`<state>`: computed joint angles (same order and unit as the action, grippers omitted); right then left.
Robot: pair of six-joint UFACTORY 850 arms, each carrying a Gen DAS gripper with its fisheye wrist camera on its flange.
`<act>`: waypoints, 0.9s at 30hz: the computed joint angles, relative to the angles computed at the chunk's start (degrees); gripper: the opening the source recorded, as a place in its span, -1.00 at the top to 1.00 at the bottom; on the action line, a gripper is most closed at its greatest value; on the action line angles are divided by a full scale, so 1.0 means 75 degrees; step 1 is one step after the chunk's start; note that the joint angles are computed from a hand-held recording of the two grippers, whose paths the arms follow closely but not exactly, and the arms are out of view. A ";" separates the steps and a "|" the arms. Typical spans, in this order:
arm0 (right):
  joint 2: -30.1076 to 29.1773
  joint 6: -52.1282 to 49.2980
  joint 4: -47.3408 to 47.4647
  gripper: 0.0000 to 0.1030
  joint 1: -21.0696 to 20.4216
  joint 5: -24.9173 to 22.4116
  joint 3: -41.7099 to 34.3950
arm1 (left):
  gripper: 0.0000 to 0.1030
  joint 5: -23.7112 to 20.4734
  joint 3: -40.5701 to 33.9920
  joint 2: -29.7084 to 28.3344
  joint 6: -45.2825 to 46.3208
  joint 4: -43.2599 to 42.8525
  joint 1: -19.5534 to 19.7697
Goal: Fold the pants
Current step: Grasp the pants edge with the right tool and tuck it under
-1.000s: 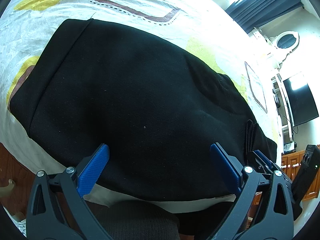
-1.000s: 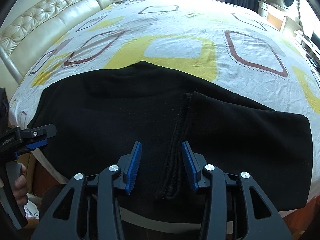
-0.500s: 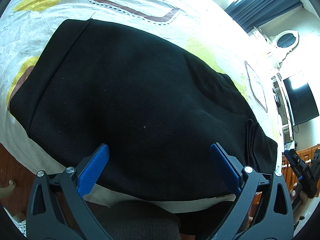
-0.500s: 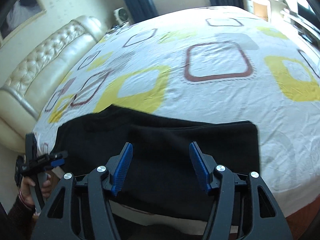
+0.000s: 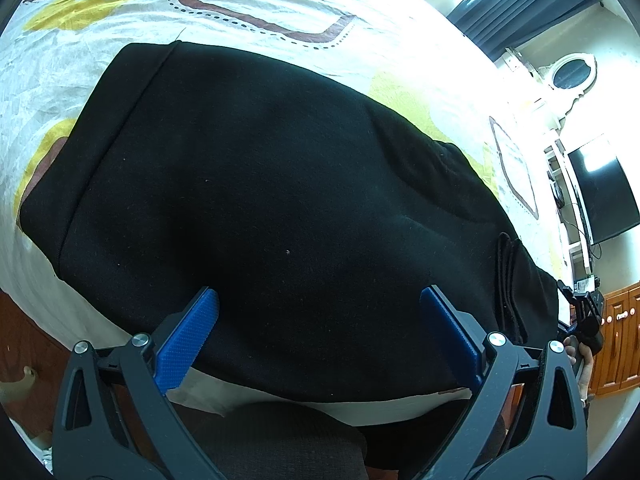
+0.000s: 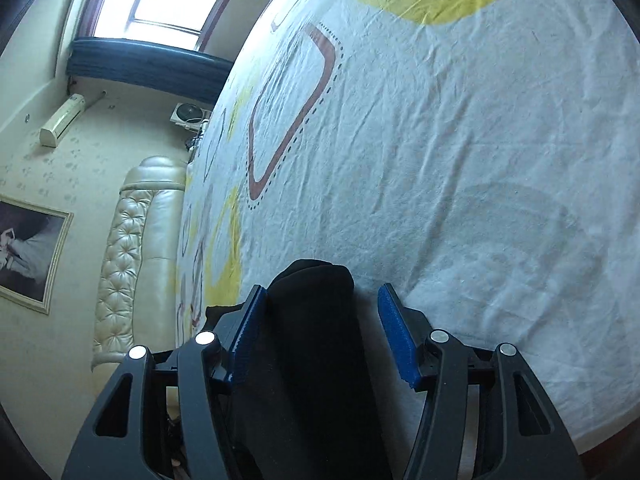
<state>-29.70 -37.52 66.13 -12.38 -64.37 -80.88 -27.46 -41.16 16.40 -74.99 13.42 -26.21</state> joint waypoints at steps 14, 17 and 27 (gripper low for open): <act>-0.0090 0.0010 0.0295 0.34 -0.0115 -0.0260 0.0136 | -0.95 0.0054 0.0041 -0.0008 0.0147 -0.0118 0.0057; 0.0004 -0.0026 0.0178 0.19 -0.0211 -0.0540 0.0269 | -0.95 0.0076 0.0074 0.0034 0.0253 -0.0207 0.0102; 0.0664 -0.0525 -0.0349 -0.12 -0.0608 -0.1590 0.1308 | -0.95 0.0268 0.0245 0.0229 0.0637 -0.0658 0.0287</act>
